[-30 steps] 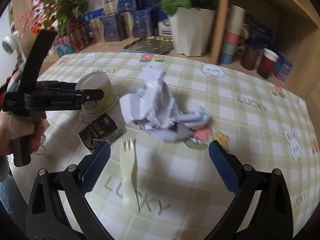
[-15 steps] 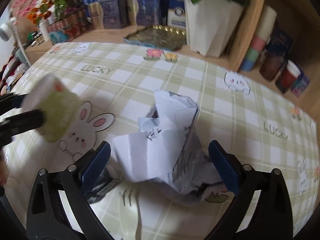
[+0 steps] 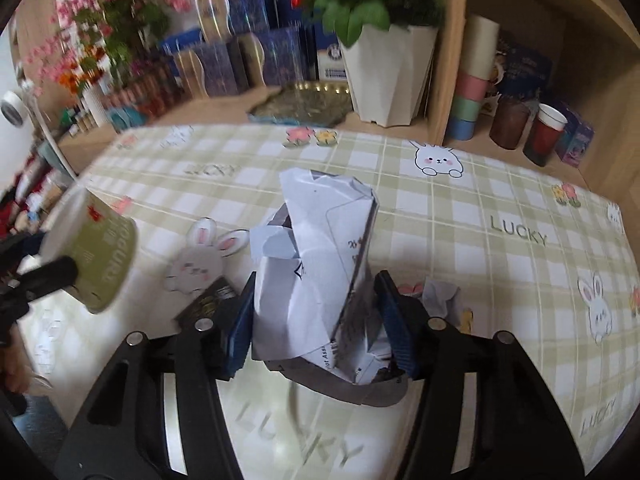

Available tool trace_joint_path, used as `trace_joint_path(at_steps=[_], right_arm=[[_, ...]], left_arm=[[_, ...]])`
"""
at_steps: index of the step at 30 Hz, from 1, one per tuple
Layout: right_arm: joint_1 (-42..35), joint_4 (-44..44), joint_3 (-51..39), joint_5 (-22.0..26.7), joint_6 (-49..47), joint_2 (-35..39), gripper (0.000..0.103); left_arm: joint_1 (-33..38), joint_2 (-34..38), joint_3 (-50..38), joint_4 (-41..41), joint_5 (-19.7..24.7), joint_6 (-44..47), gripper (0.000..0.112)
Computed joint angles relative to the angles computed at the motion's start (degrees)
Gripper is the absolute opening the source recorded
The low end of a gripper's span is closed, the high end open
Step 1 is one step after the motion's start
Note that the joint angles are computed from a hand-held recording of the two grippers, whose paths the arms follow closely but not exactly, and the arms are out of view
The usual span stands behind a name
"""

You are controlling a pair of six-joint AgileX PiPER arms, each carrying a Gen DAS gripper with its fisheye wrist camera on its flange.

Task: Collect trash
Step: 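Grasp the green paper cup with the left tool while the right tool grasps the crumpled white paper, then carry the green cup and crumpled paper down over the brown bin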

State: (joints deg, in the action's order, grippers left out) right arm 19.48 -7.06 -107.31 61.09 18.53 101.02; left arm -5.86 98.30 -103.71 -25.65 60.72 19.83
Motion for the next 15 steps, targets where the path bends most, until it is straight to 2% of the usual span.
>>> trace_joint_path(at_steps=[3,6,10,15], right_arm=[[1.0,0.4,7.7,-2.7,3.4,-7.8,0.058],[3.4,-1.6,12.6,-3.5,7.3,-13.3,0.058],[10.9,-7.5,20.3,-3.6,17.0,-22.1,0.058],[24.3,-16.7,25.3,0.2,28.2,-27.8,0.058]], left_arm=[[0.9,-5.0,4.3,-2.2,0.8,0.6,0.072],[2.8,-11.8,10.9,-5.3,1.5,1.7,0.072],[6.8,-21.9,21.5,-8.5,3.8,4.6,0.072],[12.8,-31.3,29.4,-9.2,7.5,6.5,0.072]])
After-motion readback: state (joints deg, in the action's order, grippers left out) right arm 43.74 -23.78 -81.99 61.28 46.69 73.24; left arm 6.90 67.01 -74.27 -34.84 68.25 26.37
